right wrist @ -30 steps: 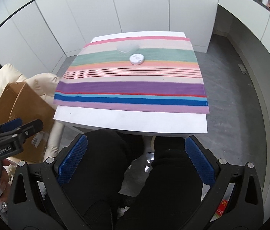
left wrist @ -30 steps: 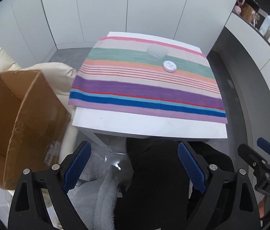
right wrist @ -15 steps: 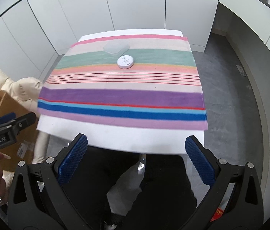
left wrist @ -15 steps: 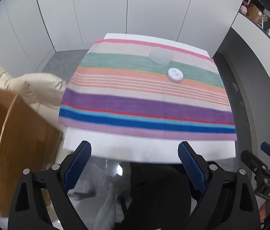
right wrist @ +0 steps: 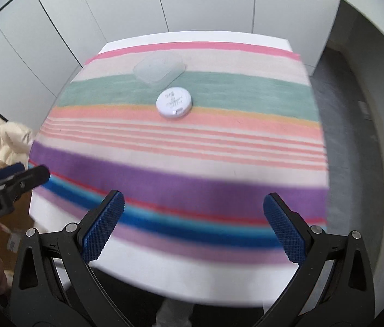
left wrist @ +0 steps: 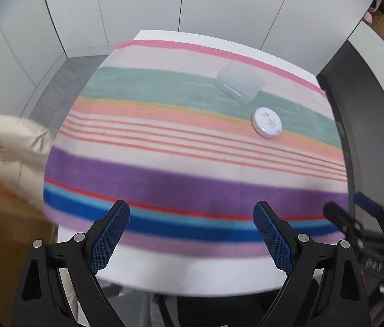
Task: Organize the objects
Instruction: 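Grasp the clear square case with the left tool while the right tool grasps the white compact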
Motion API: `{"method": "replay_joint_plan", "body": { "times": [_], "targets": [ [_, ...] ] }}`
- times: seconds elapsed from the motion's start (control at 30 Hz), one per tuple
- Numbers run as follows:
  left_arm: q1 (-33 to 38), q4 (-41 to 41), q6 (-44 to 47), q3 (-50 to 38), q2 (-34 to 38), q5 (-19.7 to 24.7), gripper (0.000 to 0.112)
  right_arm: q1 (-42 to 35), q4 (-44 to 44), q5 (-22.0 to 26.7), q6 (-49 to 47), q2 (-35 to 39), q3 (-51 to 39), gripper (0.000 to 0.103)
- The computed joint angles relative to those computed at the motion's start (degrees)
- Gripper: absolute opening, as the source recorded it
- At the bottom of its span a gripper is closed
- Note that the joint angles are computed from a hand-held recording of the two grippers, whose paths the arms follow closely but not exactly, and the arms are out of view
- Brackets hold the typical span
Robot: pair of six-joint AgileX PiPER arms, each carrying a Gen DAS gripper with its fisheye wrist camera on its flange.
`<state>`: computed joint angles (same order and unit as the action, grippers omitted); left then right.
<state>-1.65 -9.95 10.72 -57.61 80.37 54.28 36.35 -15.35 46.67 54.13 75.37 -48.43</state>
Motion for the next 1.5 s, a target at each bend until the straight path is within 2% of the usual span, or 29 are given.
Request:
{"method": "replay_joint_plan", "body": {
  "times": [0.03,0.17,0.27,0.37,0.43,0.47,0.5,0.57,0.63,0.7,0.77,0.87,0.93,1.03,1.13,1.27,1.37,1.43,1.47,1.5],
  "targets": [
    [-0.65,0.34,-0.26,-0.64,1.75,-0.99,0.093,-3.09,-0.05,-3.99,-1.99,2.49,0.60,0.103],
    [-1.11,-1.69,0.77,-3.33,9.00,-3.59,0.093,-9.81,3.09,-14.19,-11.92,12.72,-0.98,0.103],
    [-1.77,-0.95,0.09,-5.72,13.72,-5.18,0.093,-10.59,1.74,-19.51,-13.56,20.00,-4.27,0.103],
    [-1.82,-1.14,0.24,-7.67,16.71,-6.68,0.093,-11.01,-0.35,-21.55,-13.08,26.85,-9.97,0.103],
    [-2.01,-1.41,1.28,-8.78,18.04,-8.17,0.093,-11.01,-1.17,-22.25,-13.40,29.67,-12.72,0.094],
    [-2.14,-1.94,2.37,-9.27,18.74,-9.24,0.093,-10.48,-3.54,-21.89,-11.96,30.80,-13.87,0.084],
    [-2.37,-2.98,4.19,-10.07,19.83,-10.22,0.093,-9.42,-8.19,-20.84,-8.58,31.39,-14.70,0.064],
    [-3.04,-4.90,7.98,-12.28,22.52,-11.37,0.093,-8.07,-14.17,-19.23,-4.20,31.92,-15.24,0.060],
    [-4.11,-7.16,12.68,-15.65,25.98,-12.32,0.093,-9.60,-12.98,-23.37,-4.65,30.03,-11.88,0.060],
    [-4.73,-10.13,17.10,-20.46,29.90,-11.38,0.093,-11.23,-11.00,-25.05,-5.31,28.35,-9.47,0.060],
    [-5.18,-14.15,21.45,-26.22,34.30,-9.06,0.093,-12.95,-7.21,-27.44,-8.00,25.86,-6.00,0.060],
    [-6.60,-15.88,24.65,-35.01,39.80,-4.62,0.093,-14.68,-4.02,-30.51,-10.59,22.29,-0.78,0.060],
    [-8.09,-14.33,24.57,-41.19,43.24,-0.80,0.093,-14.80,-4.24,-31.22,-10.50,20.87,1.24,0.060],
    [-11.27,-7.99,21.83,-47.64,47.30,1.27,0.098,-14.53,-3.34,-31.23,-11.67,19.55,2.94,0.060],
    [-13.17,-3.95,18.65,-57.31,54.09,8.66,0.099,-14.34,-3.33,-31.07,-12.17,18.36,4.01,0.060],
    [-16.49,1.86,16.05,-57.50,54.87,5.49,0.101,-12.79,-7.08,-29.36,-8.45,19.01,3.04,0.060],
    [-17.28,1.91,15.91,-58.82,55.75,4.61,0.103,-12.89,-6.57,-30.32,-8.63,18.85,3.51,0.060],
    [-17.03,0.60,15.42,-57.95,55.39,2.52,0.095,-13.12,-5.71,-31.08,-9.05,18.67,3.89,0.060],
    [-17.04,0.66,14.65,-55.54,54.05,-0.32,0.087,-13.09,-5.50,-31.20,-8.97,18.72,3.84,0.060],
    [-16.69,-0.57,14.46,-53.96,53.05,-1.62,0.086,-12.90,-5.60,-31.07,-8.58,18.84,3.64,0.060]
  ]
}}
